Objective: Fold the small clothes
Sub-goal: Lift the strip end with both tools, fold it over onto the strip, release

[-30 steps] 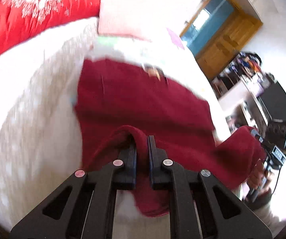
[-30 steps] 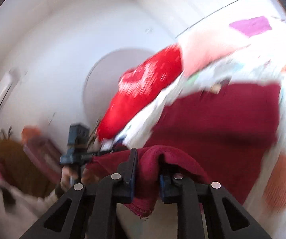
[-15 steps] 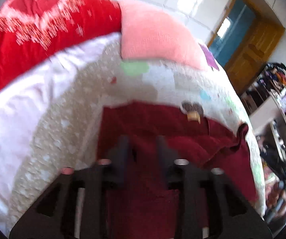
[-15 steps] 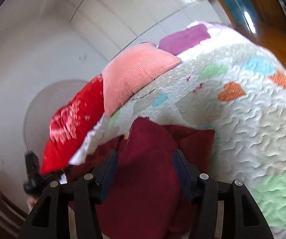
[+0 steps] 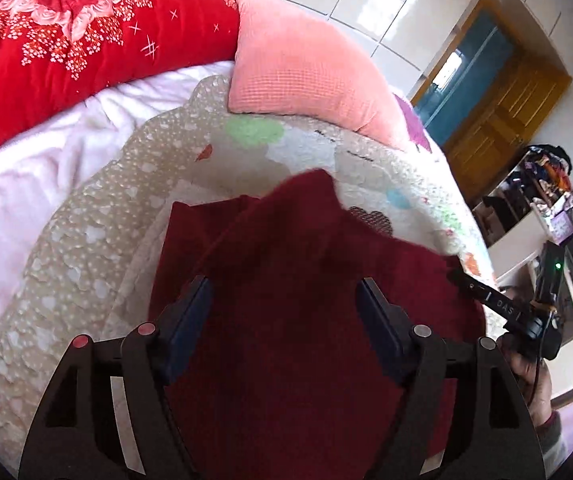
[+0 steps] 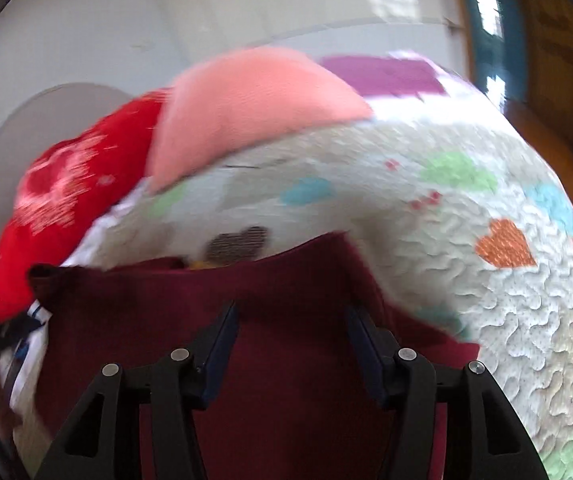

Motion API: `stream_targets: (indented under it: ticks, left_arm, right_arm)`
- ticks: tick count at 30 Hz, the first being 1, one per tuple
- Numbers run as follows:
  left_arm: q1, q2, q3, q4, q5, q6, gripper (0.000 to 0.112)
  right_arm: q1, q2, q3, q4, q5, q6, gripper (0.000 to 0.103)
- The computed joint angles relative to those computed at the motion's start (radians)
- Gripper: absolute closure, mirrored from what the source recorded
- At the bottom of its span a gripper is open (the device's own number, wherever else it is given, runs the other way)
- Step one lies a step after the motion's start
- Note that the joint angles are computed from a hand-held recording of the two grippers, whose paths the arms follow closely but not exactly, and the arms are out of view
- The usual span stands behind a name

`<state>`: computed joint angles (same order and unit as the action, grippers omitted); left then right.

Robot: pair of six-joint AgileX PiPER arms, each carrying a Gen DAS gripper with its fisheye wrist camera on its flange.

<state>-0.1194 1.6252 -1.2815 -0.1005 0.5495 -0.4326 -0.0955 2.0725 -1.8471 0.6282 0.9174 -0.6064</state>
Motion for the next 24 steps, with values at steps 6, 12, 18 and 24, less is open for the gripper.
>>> stream_targets:
  ticks: [6,12,18,24]
  left_arm:
    - [0.033,0.227,-0.216,0.132,0.115,-0.135,0.038]
    - [0.043,0.303,-0.247,0.198,0.096,-0.203,0.038]
    - [0.013,0.256,-0.229,0.249,0.127,-0.235,0.038]
    - [-0.057,0.081,-0.048,0.431,0.085,-0.354,0.038]
  right_arm:
    - [0.004,0.087,-0.089,-0.049,0.016,0.087,0.049]
    - [-0.031,-0.070,0.112,0.000,-0.086,-0.033,0.045]
    - [-0.017,0.040,-0.038,-0.141,0.015,0.114,0.046]
    - [-0.082,-0.222,0.287,0.119,-0.089,-0.147,0.046]
